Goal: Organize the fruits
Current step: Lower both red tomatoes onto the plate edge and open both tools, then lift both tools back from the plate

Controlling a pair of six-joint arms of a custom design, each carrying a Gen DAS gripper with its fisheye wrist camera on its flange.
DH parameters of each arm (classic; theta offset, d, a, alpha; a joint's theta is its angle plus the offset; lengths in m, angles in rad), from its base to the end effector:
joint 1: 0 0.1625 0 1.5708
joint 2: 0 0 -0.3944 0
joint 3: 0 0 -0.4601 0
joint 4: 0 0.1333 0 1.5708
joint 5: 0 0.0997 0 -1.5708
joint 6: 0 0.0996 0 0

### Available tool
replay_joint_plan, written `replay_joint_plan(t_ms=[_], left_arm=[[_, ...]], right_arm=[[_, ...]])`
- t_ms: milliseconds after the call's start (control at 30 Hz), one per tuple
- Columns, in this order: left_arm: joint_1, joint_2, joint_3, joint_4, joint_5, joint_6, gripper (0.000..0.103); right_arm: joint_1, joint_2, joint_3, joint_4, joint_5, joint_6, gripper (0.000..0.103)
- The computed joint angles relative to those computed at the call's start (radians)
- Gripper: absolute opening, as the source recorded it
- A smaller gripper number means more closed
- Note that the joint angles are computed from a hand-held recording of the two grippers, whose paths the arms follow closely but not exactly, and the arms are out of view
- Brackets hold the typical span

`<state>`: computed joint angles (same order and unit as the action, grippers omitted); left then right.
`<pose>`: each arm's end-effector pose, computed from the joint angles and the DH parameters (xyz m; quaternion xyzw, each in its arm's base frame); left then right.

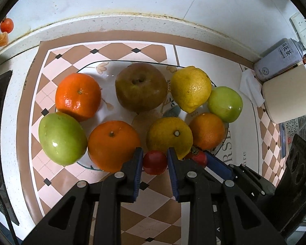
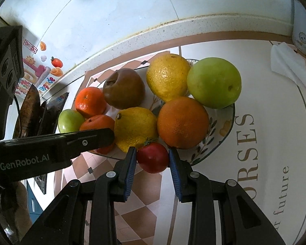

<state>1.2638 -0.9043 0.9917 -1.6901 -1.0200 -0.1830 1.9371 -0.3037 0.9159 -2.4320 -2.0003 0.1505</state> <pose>-0.0664 -0.8230 0.3507 0.0553 0.9606 -0.0808 0.2601 0.3980 -0.7811 -0.0472 0.0781 -0.9667 0.1713 0.1734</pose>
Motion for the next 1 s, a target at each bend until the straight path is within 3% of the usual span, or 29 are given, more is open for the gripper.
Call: replay_joint_plan(t_ms=[67,133,300,367,433,533,567,600,800,1000], left_arm=[[0.001,0.005,-0.009,0.004,-0.003,-0.01,0.022],[0.007,0.014,-0.03,0.022,-0.023,-0.036,0.023],[0.014,0.015,-0.058,0.033,-0.058,-0.095,0.027],[0.006,0.006,-0.047,0.019,-0.037,-0.086,0.041],[-0.01,-0.014,-0.016,-0.006,0.024,-0.061,0.06],[-0.031,-0.058,0.05,-0.065,0.1,-0.011,0.079],[-0.039,-0.072,0.071,-0.074,0.134,0.001,0.092],[-0.046,-0.087,0.095,-0.087,0.166,0.015,0.096],[-0.069,-0.185,0.221,-0.146,0.265,0.024,0.097],[-0.108,-0.309,0.343,-0.195,0.278,0.028,0.098]], right_arm=[[0.0,-0.001,-0.002,0.007,-0.002,0.009,0.041],[0.001,-0.009,0.007,-0.002,-0.005,0.021,0.063],[0.008,-0.043,0.05,-0.06,-0.008,0.025,0.068],[0.013,-0.054,0.057,-0.061,-0.017,0.031,0.071],[0.021,-0.061,0.061,-0.058,-0.042,0.033,0.084],[0.045,-0.053,0.027,0.025,-0.153,0.058,0.096],[0.05,-0.049,0.014,0.056,-0.184,0.072,0.096],[0.057,-0.051,0.011,0.077,-0.21,0.082,0.096],[0.082,-0.094,0.048,0.115,-0.276,0.126,0.098],[0.135,-0.153,0.116,0.11,-0.323,0.15,0.098]])
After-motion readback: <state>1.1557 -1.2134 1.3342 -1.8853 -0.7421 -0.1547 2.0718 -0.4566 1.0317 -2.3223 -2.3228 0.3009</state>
